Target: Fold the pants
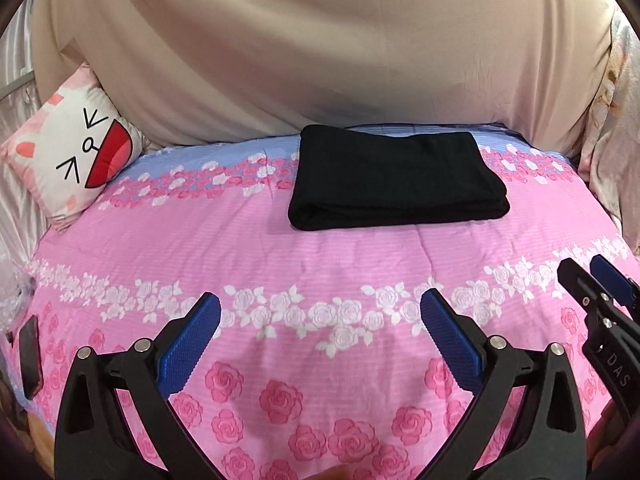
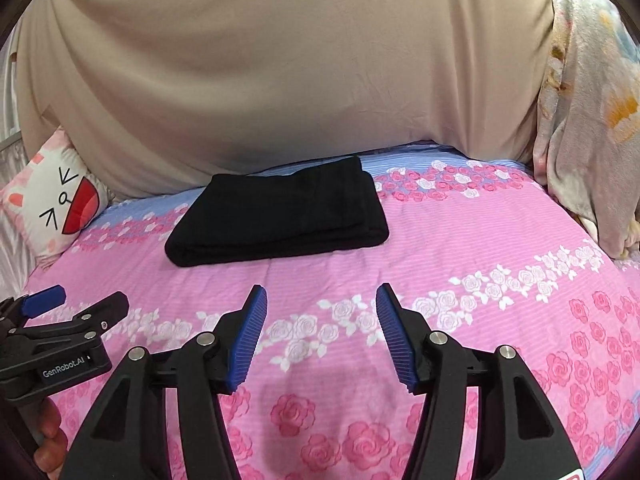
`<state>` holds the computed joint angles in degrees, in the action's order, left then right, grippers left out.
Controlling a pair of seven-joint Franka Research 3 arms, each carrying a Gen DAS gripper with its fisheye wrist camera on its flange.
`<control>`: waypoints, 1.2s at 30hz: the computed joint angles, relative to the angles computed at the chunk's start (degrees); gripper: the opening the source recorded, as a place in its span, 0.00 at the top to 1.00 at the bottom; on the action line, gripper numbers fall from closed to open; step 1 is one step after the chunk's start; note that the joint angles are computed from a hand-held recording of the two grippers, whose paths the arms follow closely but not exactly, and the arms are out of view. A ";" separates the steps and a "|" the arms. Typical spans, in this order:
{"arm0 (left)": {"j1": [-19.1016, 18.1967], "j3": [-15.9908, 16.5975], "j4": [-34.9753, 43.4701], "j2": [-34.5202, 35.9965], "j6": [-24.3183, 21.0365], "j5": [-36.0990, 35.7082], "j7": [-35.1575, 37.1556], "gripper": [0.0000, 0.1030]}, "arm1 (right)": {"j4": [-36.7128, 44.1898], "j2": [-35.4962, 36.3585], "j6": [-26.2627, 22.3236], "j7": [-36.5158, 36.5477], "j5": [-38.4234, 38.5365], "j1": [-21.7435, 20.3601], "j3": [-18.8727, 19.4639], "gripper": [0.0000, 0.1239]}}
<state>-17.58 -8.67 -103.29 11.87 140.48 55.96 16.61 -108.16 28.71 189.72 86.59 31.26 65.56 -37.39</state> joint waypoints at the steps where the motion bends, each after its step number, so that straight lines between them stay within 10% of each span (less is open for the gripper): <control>1: -0.07 -0.01 -0.39 -0.30 -0.07 0.09 -0.30 0.05 | -0.37 -0.21 0.10 -0.06 0.04 0.38 -0.15 0.55; 36: 0.12 -0.54 -1.95 -0.89 -0.05 -0.36 0.38 0.05 | -1.48 -0.02 -0.25 -2.08 1.61 4.26 -2.94 0.54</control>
